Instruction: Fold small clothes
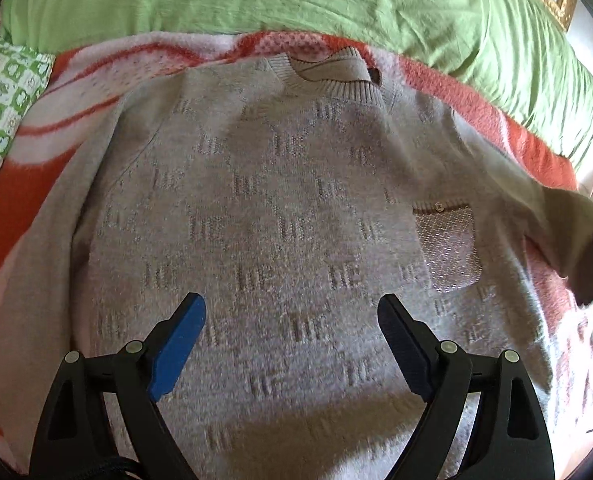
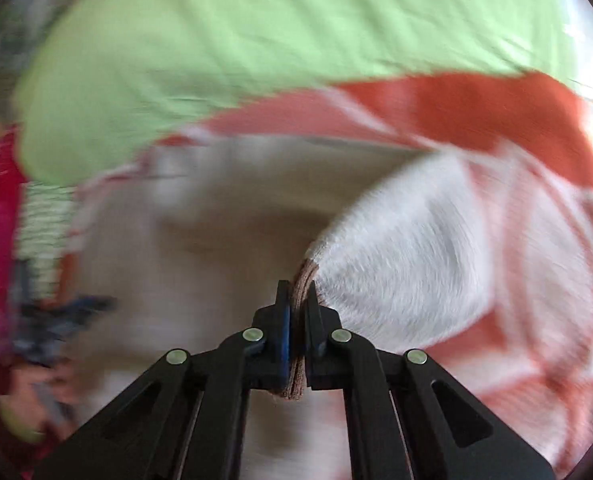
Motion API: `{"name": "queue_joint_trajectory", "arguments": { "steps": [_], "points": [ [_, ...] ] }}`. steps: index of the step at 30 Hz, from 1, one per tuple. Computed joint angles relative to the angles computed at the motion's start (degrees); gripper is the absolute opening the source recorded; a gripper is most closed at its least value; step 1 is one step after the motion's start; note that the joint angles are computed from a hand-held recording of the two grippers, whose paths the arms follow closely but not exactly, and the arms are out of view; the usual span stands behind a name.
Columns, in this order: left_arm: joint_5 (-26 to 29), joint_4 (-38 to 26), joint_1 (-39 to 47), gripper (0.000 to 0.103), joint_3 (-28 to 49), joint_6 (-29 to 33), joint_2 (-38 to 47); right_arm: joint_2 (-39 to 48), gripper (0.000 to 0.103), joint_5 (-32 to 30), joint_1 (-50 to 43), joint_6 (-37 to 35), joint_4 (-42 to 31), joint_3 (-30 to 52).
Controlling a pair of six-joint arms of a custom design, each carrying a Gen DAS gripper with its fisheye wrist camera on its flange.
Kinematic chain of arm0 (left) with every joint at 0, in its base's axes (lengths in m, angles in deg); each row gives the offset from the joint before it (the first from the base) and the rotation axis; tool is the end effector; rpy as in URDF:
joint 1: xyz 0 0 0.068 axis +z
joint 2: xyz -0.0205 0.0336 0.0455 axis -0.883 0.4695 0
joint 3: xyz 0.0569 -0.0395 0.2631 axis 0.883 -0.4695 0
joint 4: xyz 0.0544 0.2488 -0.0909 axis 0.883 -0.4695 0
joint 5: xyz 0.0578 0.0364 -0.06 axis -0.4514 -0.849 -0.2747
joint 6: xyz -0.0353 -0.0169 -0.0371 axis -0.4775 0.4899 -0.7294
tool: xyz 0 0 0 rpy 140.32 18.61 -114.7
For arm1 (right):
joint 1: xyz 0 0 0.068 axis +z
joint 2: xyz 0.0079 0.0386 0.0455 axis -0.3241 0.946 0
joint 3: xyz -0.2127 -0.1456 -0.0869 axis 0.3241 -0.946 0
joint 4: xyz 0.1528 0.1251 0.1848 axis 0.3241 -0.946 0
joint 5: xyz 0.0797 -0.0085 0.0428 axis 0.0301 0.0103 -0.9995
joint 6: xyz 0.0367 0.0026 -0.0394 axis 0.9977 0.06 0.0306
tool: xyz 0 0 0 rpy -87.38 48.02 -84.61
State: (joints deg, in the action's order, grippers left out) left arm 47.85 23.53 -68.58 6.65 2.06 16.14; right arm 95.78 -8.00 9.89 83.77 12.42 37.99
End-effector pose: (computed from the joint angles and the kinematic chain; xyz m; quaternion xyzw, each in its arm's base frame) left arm 0.3640 -0.0465 0.1437 0.0542 0.9627 -0.0799 0.2529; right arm 0.2587 0.1371 0.2360 0.1256 0.9087 0.1771 0.3564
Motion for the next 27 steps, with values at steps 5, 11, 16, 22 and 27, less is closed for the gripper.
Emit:
{"name": "queue_joint_trajectory", "arguments": {
  "steps": [5,11,16,22,27],
  "points": [
    [3.4,-0.2,1.8,0.089,-1.5,-0.1,-3.0,22.2,0.006,-10.0,2.8,-3.4,6.7,21.8],
    [1.6,-0.2,4.0,0.09,-0.4,0.5,-1.5,43.3,0.026,-23.3,5.0,0.0,7.0,42.5],
    [-0.2,0.1,5.8,0.09,4.3,0.9,4.1,39.8,0.05,-22.6,4.6,3.1,14.4,32.6],
    [-4.4,-1.6,5.0,0.09,15.4,0.7,14.6,28.8,0.05,-17.7,2.1,7.1,20.0,15.8],
    [1.1,-5.9,4.3,0.054,24.5,2.2,21.4,21.9,0.05,-15.8,-0.4,9.7,21.0,6.5]
  ]
}}
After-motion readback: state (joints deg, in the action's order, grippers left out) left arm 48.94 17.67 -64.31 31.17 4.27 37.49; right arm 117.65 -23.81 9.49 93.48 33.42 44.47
